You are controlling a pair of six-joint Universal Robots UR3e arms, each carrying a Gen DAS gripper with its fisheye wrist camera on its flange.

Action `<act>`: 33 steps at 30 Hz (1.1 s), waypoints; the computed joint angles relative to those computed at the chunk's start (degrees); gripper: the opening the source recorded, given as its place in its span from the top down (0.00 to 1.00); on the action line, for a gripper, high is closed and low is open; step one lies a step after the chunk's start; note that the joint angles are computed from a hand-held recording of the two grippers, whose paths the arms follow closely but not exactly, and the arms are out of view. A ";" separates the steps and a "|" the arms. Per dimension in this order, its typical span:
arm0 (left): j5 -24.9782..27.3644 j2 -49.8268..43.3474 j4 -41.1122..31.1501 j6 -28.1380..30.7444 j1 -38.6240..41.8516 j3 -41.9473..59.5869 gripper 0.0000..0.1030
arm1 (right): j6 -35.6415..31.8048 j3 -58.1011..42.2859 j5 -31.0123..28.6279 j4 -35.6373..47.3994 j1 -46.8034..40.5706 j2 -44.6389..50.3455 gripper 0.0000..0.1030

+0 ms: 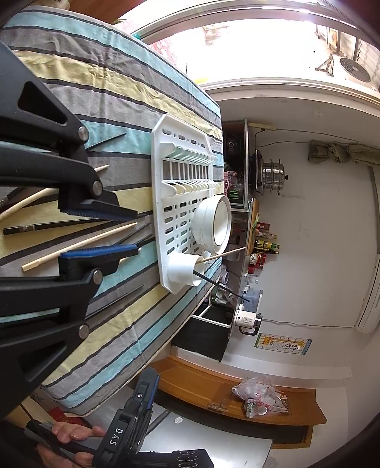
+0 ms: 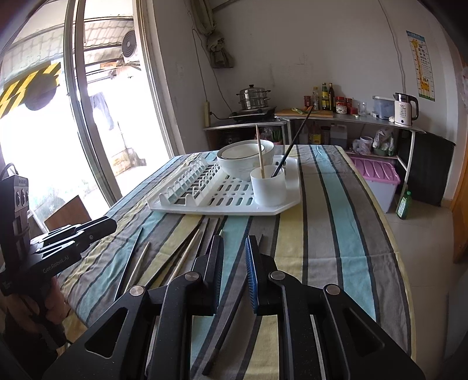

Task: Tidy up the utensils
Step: 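Move both open tools back over the remaining chopsticks on the table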

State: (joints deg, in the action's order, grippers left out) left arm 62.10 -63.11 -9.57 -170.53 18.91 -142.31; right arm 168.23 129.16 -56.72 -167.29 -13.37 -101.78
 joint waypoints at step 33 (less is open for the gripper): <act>11.01 -26.90 -6.55 2.88 -8.72 17.24 0.83 | 3.30 -19.29 -10.26 4.06 12.05 23.98 0.85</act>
